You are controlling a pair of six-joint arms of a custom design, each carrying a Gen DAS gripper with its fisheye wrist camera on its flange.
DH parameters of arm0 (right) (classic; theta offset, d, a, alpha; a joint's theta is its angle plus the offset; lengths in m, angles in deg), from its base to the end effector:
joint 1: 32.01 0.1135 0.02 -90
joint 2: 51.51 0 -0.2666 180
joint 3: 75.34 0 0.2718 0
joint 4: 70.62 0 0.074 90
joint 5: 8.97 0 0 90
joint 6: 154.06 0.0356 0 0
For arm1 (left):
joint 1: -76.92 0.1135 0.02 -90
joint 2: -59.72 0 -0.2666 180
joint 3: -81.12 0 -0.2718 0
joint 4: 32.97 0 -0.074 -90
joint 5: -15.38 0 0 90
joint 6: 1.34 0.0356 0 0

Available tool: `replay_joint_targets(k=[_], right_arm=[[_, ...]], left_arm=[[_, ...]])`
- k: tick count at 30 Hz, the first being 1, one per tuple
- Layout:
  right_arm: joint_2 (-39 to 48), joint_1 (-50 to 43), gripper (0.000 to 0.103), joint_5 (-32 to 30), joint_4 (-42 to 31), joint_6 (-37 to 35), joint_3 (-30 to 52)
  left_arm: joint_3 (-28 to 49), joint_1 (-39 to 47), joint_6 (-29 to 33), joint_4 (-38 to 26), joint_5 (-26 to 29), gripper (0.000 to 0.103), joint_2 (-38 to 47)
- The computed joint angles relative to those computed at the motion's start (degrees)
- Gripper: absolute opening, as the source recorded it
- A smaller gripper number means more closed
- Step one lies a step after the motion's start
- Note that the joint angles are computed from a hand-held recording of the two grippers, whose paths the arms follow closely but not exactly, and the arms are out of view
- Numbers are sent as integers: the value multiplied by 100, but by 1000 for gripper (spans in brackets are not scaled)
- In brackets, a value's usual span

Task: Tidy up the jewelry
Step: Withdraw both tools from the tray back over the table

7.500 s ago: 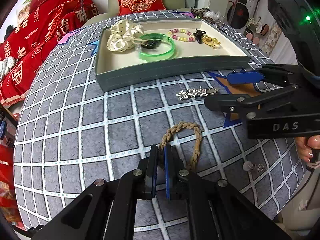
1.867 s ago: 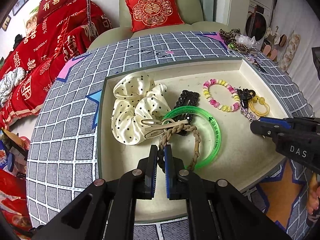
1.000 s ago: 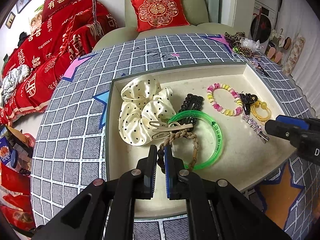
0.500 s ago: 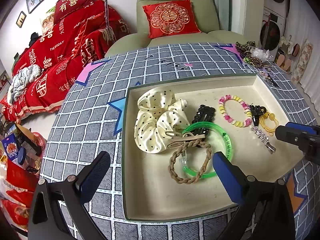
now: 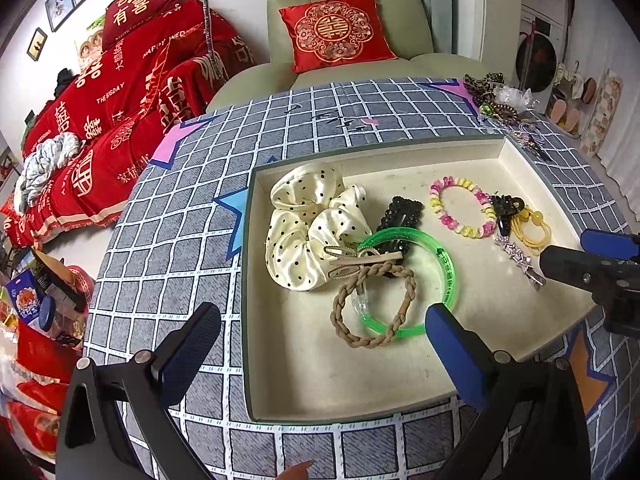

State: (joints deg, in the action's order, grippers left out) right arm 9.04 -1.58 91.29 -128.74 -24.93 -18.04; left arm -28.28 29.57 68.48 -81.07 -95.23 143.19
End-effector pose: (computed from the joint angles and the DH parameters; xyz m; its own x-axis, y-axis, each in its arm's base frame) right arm 0.1865 0.1022 0.2345 -0.8552 0.2179 -0.4703 0.1481 0.9722 0.1811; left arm 0.2170 -0.2171 0.2240 -0.7536 0.3415 -0.5617 0.3332 0.9350 0.1215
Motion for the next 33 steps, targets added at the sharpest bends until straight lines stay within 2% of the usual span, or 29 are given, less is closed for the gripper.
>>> replay_joint_targets(k=[8,9,10,16,19,22,27,33], right_arm=[[21,271,86,125,-186,84,16],[-3,322,89,162,-214,119,12],[-19,359,102,189,-235,158,12],[-334,614,103,491,-334,475,-54],[-235,648,103,419,-622,586,77],[-222,669,103,347,-794,699,109],[-390,1406,103,903,-1315,1317,156],[-481,3102,103,1925,-2327,2969,440]], left_arm=[[-146,-31,-57,-140,-5,103,-298],[-172,-43,-64,-155,-25,103,-343],[-203,-58,-77,-171,-43,103,-395],[-384,-38,-149,-246,100,103,-717],[-410,19,-224,-415,365,103,-820],[-481,-36,-359,-547,344,103,-967],[-707,-389,-704,-899,-134,103,-1465],[-1033,-1079,-1411,-1606,-684,103,-2358]])
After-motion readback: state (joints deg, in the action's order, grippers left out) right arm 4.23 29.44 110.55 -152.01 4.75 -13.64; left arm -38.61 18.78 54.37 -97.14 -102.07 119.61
